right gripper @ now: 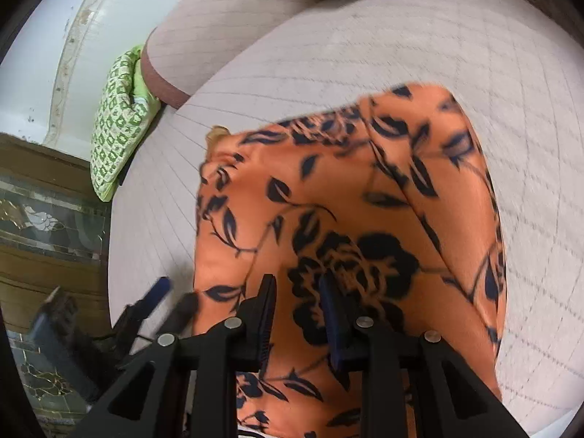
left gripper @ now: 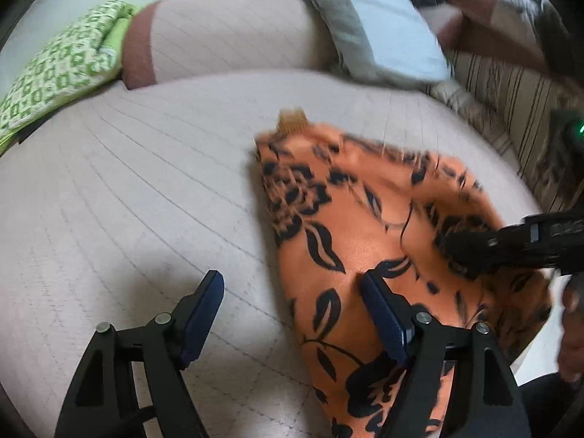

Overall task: Fold small clothes
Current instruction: 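Release the blouse edge from the right tool and lay it flat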

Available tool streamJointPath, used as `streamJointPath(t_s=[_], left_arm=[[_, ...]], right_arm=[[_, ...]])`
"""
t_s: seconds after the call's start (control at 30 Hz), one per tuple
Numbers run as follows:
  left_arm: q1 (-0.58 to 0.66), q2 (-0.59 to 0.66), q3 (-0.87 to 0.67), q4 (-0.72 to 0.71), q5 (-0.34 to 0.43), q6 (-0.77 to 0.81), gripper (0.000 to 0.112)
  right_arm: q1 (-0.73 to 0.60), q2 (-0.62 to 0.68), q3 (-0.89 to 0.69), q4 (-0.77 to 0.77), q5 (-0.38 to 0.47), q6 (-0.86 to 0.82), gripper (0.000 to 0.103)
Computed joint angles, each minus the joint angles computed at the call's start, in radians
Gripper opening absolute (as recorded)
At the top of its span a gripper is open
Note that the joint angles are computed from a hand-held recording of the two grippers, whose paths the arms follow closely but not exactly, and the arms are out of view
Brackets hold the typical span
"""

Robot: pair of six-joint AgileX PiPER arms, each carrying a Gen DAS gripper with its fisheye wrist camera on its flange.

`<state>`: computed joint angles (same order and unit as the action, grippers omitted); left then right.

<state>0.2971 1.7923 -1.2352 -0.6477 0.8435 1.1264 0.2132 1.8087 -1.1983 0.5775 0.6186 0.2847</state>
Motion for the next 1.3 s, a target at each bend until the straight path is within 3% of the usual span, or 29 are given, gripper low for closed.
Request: streamJointPath(t_s=[0.13, 0.27, 0.3, 0.33, 0.37, 0.47, 0.57, 0.67, 0.73, 0.83, 1.3], left_arm=[[0.004, 0.005, -0.02, -0.011, 0.021, -0.01, 0.083], [0.036, -0.009, -0.021, -0.069, 0.051, 0.039, 0.083], [0.047, -0.009, -0.028, -0.086, 0.071, 0.05, 0.083], [0.06, -0.006, -0.04, -0.097, 0.099, 0.056, 0.083], [0.068, 0.0, -0.057, -0.1, 0.129, 0.053, 0.083], [0.082, 0.031, -0.104, -0.093, 0.24, 0.044, 0.083], [0.075, 0.036, -0.107, -0.074, 0.272, 0.026, 0.083], [0.065, 0.002, -0.06, -0.066, 0.216, 0.029, 0.083], [0.042, -0.039, -0.009, -0.049, 0.125, 0.045, 0.083], [0.014, -0.064, 0.025, -0.03, 0.048, 0.071, 0.083], [-0.007, -0.022, -0.036, -0.014, 0.032, 0.022, 0.083]], right_arm=[[-0.009, -0.08, 0.076, 0.017, -0.019, -0.025, 0.028], [-0.023, -0.251, 0.221, 0.002, -0.113, -0.021, 0.031], [-0.038, -0.305, 0.267, 0.017, -0.14, -0.035, 0.037], [-0.053, -0.358, 0.308, -0.002, -0.158, -0.009, 0.063], [-0.059, -0.392, 0.329, -0.04, -0.165, 0.042, 0.078], [-0.139, -0.523, 0.456, 0.031, -0.192, -0.009, 0.078], [-0.222, -0.545, 0.512, 0.129, -0.163, -0.097, 0.078], [-0.299, -0.536, 0.565, 0.318, -0.135, -0.269, 0.078], [-0.321, -0.517, 0.575, 0.405, -0.123, -0.357, 0.078], [-0.266, -0.485, 0.537, 0.349, -0.148, -0.306, 0.078], [-0.209, -0.322, 0.407, 0.225, -0.147, -0.242, 0.078]])
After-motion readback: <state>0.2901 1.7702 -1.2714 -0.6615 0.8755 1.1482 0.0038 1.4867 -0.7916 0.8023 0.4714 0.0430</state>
